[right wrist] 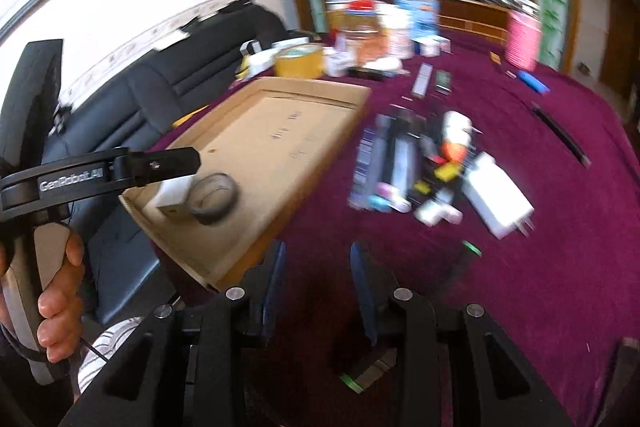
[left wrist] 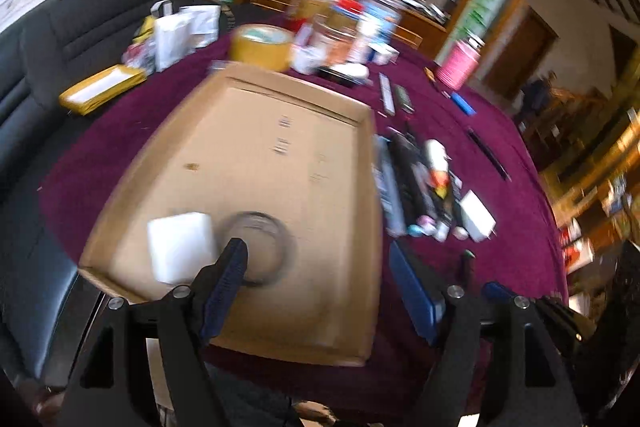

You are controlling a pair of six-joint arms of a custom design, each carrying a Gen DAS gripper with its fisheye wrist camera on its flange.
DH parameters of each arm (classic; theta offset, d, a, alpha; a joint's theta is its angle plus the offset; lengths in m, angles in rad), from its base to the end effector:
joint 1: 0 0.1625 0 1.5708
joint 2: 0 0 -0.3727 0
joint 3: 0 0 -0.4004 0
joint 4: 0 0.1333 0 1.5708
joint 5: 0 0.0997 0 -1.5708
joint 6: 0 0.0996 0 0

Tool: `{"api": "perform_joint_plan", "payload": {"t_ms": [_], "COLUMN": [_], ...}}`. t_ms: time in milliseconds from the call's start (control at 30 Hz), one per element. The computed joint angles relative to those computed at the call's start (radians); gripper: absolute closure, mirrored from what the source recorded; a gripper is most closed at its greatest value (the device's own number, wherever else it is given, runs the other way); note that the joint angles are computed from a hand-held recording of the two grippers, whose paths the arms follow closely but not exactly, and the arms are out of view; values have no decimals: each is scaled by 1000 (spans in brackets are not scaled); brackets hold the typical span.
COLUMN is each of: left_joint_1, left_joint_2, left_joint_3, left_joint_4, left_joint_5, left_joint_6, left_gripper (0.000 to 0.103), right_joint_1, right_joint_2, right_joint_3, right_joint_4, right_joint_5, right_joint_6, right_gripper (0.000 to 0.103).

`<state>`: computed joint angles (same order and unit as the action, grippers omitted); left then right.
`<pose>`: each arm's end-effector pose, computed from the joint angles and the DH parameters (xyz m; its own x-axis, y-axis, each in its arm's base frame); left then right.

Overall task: Organize rigid objects
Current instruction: 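Grasp the black green-capped marker with the left tool, then grasp the white plug charger with the right tool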

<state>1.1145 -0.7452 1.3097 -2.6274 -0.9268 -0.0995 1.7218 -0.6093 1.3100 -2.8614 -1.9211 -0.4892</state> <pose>-0.1517 -0.7473 0.1779 -0.8773 0.0186 -0.4796 0.3027 0.7970 -0.5227 0.2103 -0.7232 0.0954 -0.7863 -0.3442 0.5131 -0.5602 0.7475 -0.3570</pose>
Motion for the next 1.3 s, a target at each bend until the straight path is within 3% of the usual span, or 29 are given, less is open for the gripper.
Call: {"api": "perform_joint_plan", "payload": {"t_ms": [167,400,733,867,933,1000,1100,1300], "left_joint_1": [-35,-71,-78,-83,-84,-80,-91,-54], "left_joint_2": [47,105,219,255,273,290,287,248], "left_joint_3": [-21,-44,-154,-188,-205,-221,-198,-197], "left_joint_4": [52,126,256,287,301,332,294,306], "left_joint_5": [-37,-61,-105,-100,-84,-80,-24,-110], "left_joint_6": [21,89,144,160,167,161,185,100], "left_gripper": [30,30,31,38,51,70,89,89], "right_joint_1": [-63,-122,-147,-149,-151,-151,-151,-140], "right_joint_2": [-84,-129,-161,-151,-148,-137,-119,-59], "right_joint_3": [90,116,134,111,103,84,48,-61], "right_joint_4": [-20,-34,-70,-56,-50,-39,-16,42], "right_joint_5": [2,1,21,18,25,21,17,6], "right_joint_6": [96,191,191,194,196,192,184,139], "right_gripper": [67,67,67,67,67,67,67,56]}}
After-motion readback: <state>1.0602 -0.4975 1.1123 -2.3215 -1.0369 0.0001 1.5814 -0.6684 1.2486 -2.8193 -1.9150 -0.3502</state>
